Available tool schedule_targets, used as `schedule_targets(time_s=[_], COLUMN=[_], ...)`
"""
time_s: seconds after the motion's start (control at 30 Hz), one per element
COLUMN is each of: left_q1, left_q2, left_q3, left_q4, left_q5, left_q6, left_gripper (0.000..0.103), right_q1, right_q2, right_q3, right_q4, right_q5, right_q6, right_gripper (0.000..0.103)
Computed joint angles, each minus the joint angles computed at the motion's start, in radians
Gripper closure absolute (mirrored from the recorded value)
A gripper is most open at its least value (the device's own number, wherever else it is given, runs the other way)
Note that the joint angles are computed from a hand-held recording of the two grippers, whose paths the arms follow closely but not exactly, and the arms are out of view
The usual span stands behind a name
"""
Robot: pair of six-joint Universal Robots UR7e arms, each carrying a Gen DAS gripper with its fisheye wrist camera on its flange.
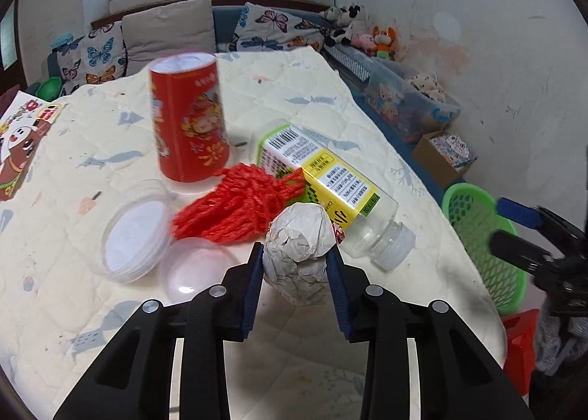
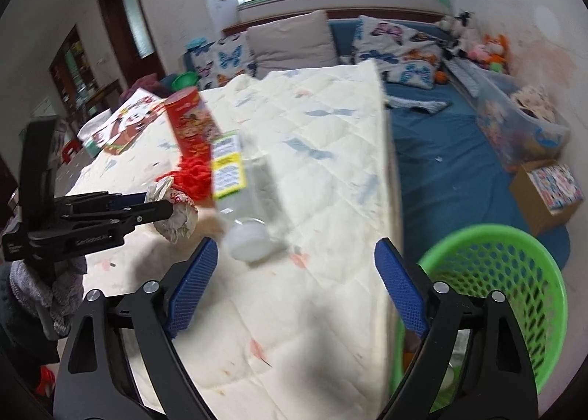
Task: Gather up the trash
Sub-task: 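Grasp the clear yellow-labelled plastic bottle with the right gripper while the left gripper holds the paper ball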
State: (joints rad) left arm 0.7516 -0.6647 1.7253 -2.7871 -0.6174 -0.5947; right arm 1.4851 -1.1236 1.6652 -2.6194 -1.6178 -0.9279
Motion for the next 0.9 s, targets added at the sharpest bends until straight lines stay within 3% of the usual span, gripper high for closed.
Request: schedule_targets(time_s=[0.4,0.63,0.9], left_q1=[-0.053,-0.057,-0.056], left_q2=[-0.141,-0.183,-0.194], left_q3=[0.15,0.196,0.207], left_q4=[0.027,0.033,0.033], left_q5=[0.087,0.098,0.099], left_q6=[-0.126,-0.165,-0.174], left_gripper=[0.07,0.07,0.07], right_q1=[0.088,0.114,0.128], right_q2=[0.143,0.235,0.308], right_q3=[-0.085,-0.147,-0.194], right_q4=[0.035,0.019,-0.019], right_q5=[-0.077,-0.144,-0.219], right_q6=[-0.062,-0.081,-0.107], right_gripper=[0.029,0.031,0.044])
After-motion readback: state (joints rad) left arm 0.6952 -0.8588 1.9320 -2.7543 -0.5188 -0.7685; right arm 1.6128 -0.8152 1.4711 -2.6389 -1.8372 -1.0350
